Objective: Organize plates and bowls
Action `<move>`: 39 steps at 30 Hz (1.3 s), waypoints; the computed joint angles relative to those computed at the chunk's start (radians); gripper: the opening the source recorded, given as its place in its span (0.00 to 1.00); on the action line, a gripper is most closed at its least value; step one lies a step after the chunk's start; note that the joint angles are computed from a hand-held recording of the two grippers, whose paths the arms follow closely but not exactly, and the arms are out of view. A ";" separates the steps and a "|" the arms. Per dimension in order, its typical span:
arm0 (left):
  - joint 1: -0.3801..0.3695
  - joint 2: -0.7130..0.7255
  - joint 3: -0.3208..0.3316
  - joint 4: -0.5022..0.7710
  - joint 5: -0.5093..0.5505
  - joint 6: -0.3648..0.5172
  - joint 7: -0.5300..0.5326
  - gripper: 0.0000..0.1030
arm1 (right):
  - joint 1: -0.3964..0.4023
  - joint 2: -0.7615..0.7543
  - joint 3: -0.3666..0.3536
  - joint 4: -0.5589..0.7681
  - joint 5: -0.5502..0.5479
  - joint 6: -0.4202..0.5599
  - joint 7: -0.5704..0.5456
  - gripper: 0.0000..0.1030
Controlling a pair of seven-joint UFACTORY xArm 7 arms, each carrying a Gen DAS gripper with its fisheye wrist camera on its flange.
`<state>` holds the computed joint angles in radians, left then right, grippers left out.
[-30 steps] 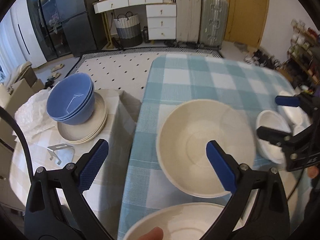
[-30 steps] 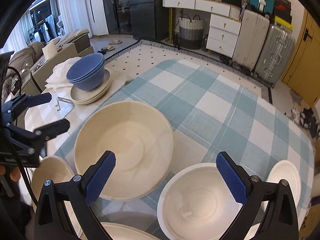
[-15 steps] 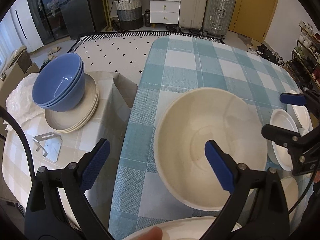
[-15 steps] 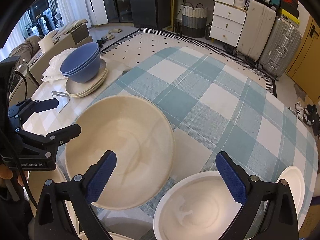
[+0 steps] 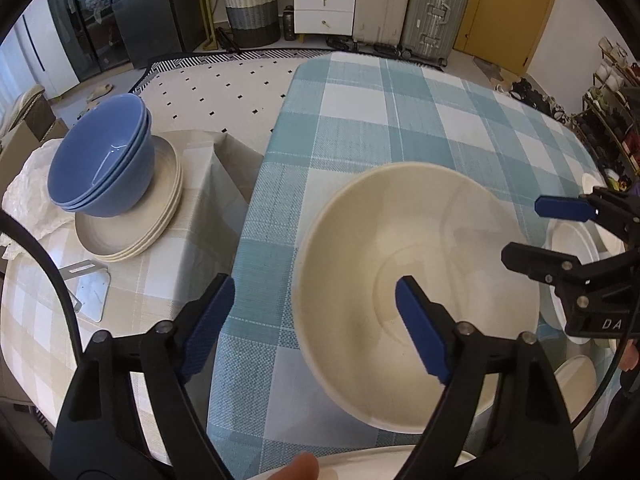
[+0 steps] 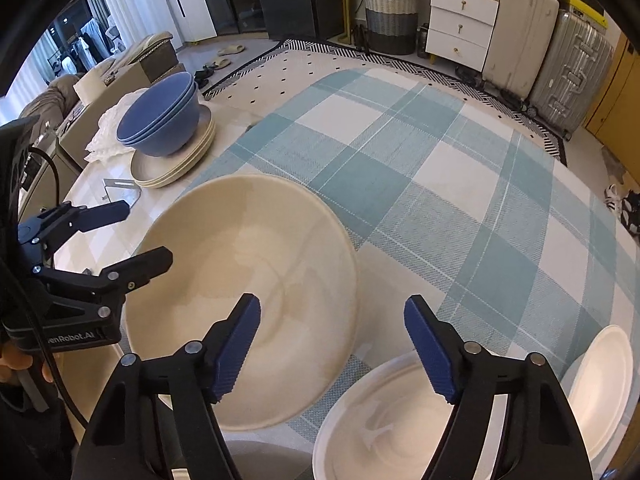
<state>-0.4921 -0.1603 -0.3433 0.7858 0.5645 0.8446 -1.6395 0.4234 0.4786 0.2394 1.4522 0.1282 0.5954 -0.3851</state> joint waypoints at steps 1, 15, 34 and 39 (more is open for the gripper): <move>-0.001 0.005 0.002 0.001 -0.006 -0.002 0.008 0.76 | 0.004 0.004 -0.003 0.005 -0.005 0.001 0.004 0.70; 0.013 0.013 0.025 -0.045 -0.048 -0.108 0.052 0.42 | 0.002 0.073 0.009 0.072 0.014 0.064 -0.004 0.44; 0.010 0.040 0.026 -0.027 -0.025 -0.068 0.021 0.18 | -0.004 0.055 0.001 0.036 0.024 0.023 0.014 0.16; 0.008 0.030 0.019 -0.024 -0.009 -0.064 -0.014 0.16 | -0.005 0.038 -0.003 0.017 0.023 0.007 0.032 0.16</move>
<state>-0.4839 -0.1302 -0.3239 0.7621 0.5552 0.7811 -1.6534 0.4187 0.5168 0.2361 1.4689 0.1508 0.6020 -0.3530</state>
